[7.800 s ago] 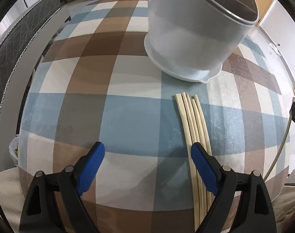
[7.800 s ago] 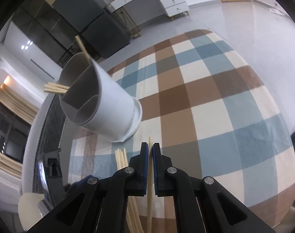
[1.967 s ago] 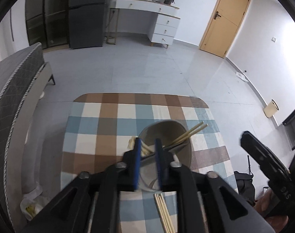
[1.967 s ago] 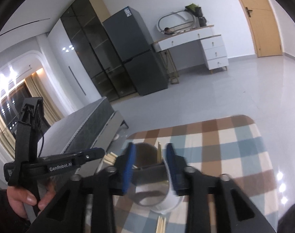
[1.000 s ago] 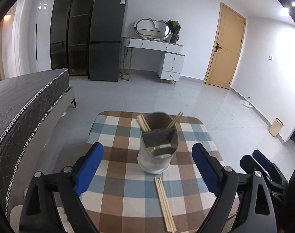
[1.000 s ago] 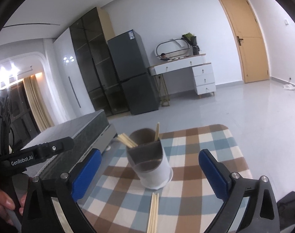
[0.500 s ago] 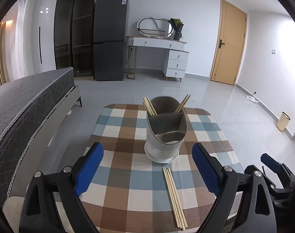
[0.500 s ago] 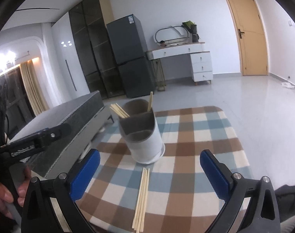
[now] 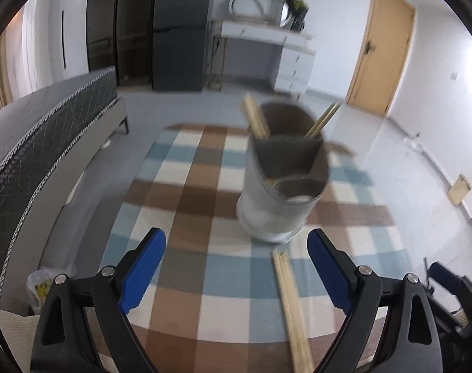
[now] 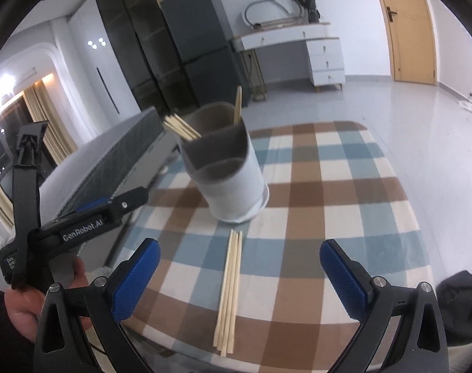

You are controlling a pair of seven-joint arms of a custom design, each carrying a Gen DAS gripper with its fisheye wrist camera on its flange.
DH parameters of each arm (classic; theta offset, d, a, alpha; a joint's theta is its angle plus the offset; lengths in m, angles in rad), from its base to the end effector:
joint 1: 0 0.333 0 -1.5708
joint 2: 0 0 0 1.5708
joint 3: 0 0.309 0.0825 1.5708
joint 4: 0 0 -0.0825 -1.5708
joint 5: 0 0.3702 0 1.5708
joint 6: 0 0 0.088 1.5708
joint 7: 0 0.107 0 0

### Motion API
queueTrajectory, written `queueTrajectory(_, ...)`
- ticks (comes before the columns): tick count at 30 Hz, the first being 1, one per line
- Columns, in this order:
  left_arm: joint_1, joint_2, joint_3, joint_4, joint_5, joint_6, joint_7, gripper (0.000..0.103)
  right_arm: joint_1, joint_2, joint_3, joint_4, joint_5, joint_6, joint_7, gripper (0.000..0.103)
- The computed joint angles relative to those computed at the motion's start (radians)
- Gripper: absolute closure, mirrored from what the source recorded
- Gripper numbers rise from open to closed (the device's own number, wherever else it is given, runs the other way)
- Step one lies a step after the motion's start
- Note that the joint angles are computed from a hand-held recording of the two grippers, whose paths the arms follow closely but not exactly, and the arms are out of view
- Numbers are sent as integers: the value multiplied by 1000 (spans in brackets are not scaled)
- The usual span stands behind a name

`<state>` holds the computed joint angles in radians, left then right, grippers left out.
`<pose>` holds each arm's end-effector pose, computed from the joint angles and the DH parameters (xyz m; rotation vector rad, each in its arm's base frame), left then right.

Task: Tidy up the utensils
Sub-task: 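Lower both tools toward the remaining chopsticks on the rug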

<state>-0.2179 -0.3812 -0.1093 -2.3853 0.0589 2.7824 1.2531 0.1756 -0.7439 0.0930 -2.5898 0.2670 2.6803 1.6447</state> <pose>0.4430 -0.1588 0.5542 -1.7637 1.8823 -0.8920 0.3560 0.0966 0.5866 -1.6643 1.6457 -0.4529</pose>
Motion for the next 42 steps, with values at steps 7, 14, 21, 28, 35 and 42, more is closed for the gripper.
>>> queueTrajectory(7,84,99,-36,108,61,-169,-105,13,2,129,6,69,-30,-49,0,6)
queueTrajectory(14,58,119,0,150,-49,-198,-52,13,7,273,10,149,-53,-69,-7,20)
queueTrajectory(21,79,152,4,195,-113,-250,-36,14,16,430,14,248,-120,-130,-12,43)
queueTrajectory(28,106,181,-13,213,-42,-302,-81,14,33,483,14,267,-180,-174,8,65)
queueTrajectory(35,106,186,-12,218,-56,-316,-73,13,29,484,14,270,-235,-200,44,74)
queueTrajectory(42,116,187,-16,219,-19,-325,-101,14,35,488,30,271,-294,-203,64,73)
